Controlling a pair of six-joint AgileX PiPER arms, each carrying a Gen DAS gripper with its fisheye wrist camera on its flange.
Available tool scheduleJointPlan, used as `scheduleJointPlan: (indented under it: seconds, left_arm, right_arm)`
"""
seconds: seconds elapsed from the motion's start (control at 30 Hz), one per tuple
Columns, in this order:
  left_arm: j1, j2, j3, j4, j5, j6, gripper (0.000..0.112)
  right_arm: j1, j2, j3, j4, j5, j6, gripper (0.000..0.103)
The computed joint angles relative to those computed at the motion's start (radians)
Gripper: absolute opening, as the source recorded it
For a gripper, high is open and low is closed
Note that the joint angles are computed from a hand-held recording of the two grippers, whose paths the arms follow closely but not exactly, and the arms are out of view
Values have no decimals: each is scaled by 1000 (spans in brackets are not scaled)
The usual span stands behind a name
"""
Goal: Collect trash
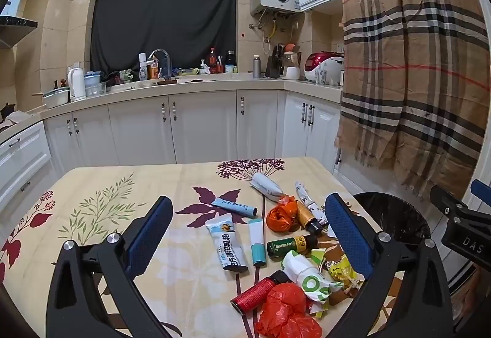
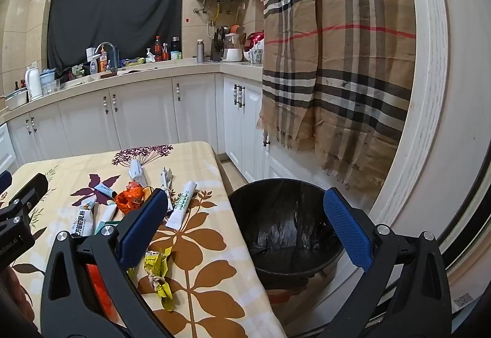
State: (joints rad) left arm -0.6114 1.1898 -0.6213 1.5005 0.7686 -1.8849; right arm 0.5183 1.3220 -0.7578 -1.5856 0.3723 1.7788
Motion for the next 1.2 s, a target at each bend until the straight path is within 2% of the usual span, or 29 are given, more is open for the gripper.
scheduleJointPlan:
  seconds: [0.23, 0.6, 1.2]
  left_arm:
    - [-7, 2, -4, -8, 7, 10, 97]
    - [26, -11, 2, -4, -27, 20, 97]
    - [26, -2, 1, -1, -23, 13, 97]
  right_arm:
    - [13, 4, -3, 8, 19, -14, 99]
    - [6, 1, -2, 8, 7, -11, 99]
    - [7, 2, -2, 8, 8, -10, 99]
